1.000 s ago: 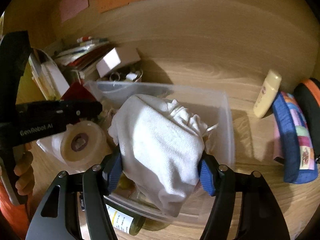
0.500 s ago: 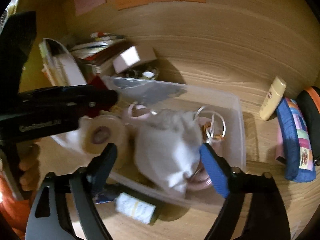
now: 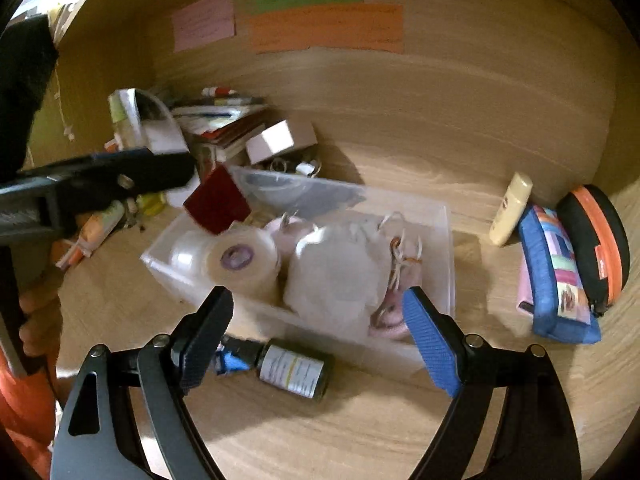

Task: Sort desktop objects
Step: 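Carry the silver box and white cloth bag into the clear box and release both, then grasp the dark green bottle with the right gripper while the left moves to the blue card box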

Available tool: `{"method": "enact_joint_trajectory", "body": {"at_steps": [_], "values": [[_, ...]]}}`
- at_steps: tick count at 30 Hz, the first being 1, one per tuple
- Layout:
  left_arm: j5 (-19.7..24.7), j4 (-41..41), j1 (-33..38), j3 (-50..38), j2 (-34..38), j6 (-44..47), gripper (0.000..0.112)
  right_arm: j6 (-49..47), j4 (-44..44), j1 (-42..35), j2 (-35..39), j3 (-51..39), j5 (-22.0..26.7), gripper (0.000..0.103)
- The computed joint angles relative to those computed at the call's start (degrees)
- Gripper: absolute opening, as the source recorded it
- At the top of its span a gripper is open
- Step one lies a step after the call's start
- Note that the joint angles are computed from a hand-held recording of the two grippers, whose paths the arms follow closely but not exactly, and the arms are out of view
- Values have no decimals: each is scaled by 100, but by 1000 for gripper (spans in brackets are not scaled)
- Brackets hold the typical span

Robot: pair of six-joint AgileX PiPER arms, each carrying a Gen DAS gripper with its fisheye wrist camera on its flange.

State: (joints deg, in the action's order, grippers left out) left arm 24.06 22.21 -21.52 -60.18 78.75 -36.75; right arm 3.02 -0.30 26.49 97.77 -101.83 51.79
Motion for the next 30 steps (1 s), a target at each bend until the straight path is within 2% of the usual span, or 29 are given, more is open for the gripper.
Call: {"method": "enact_joint_trajectory", "body": {"at_steps": [4, 6, 8, 13, 18, 25, 27, 29, 30], "values": [[-248, -533, 280, 568, -465, 330, 101, 72, -41, 76, -102, 269, 144, 85], [-161, -1318, 502, 686, -512, 1094, 101, 50, -81, 118, -107, 415, 275, 85], [-123, -1691, 633, 831, -565, 1472, 101, 0, -108, 133, -46, 504, 431, 85], [21, -884, 593, 1164, -649, 646, 101, -143, 182, 18, 184, 564, 597, 85], [150, -667, 579, 1506, -739, 410, 101, -201, 311, 26, 409, 395, 609, 85], [465, 600, -114, 1796, -684, -776, 101, -288, 372, 89, 703, 142, 553, 82], [542, 839, -359, 1791, -540, -976, 101, -325, 389, 99, 750, 117, 534, 73], [561, 895, -529, 1738, -389, -974, 101, -487, 531, 58, 798, 71, 594, 57], [576, 908, -577, 1708, -336, -968, 101, -542, 618, 36, 790, 89, 583, 56]]}}
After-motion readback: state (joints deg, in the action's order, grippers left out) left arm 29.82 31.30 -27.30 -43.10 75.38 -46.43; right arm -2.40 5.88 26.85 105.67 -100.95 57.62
